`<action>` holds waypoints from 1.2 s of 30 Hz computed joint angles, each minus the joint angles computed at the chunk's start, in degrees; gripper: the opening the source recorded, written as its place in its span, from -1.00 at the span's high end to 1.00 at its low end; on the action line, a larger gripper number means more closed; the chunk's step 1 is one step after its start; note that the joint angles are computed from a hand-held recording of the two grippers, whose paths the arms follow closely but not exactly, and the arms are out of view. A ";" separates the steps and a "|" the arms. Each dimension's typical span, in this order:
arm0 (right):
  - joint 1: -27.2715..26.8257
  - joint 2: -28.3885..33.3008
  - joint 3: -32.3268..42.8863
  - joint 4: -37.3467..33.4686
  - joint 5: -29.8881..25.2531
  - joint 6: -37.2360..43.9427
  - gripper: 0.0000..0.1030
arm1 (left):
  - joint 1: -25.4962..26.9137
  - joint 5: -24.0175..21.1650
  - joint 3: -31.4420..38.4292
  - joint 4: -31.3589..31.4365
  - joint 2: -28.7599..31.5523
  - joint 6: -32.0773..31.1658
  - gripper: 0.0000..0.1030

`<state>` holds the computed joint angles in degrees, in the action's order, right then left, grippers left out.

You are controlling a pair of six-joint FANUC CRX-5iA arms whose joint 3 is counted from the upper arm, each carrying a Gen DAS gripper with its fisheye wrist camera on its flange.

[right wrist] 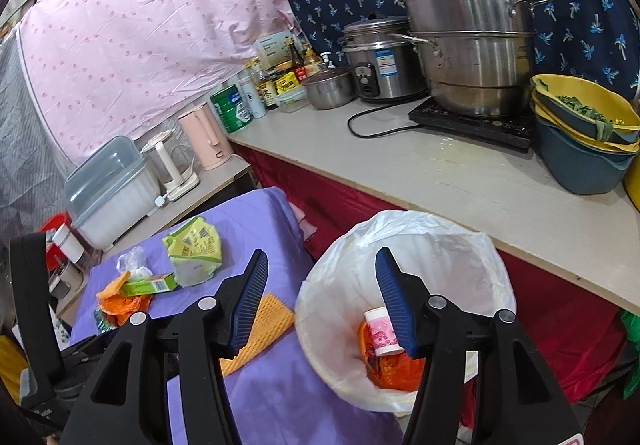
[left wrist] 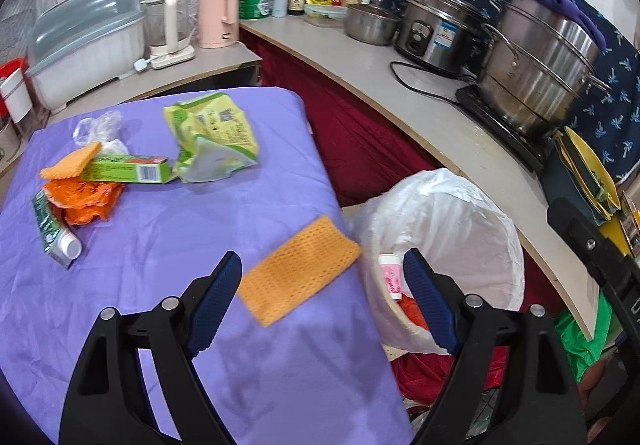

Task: Collect trash
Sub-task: 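Move both tools back over the table toward the milk carton and foam sleeve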

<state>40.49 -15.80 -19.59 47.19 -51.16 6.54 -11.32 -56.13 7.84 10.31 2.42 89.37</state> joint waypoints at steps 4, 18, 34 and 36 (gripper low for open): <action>1.42 1.75 1.01 -0.90 0.35 0.55 -0.08 | 3.04 -0.03 -2.18 0.09 -1.73 -0.03 -0.53; 6.03 8.92 5.20 -4.02 2.14 1.47 -0.16 | 15.20 -0.99 -7.45 -2.38 -6.21 2.04 -0.53; 6.61 16.02 7.30 -12.89 3.38 3.48 -0.16 | 25.31 -1.15 -11.23 -3.35 -6.86 4.03 -0.62; 6.34 16.88 7.64 -14.10 3.49 3.99 -0.16 | 26.03 -1.17 -11.03 -3.42 -6.29 4.78 -0.62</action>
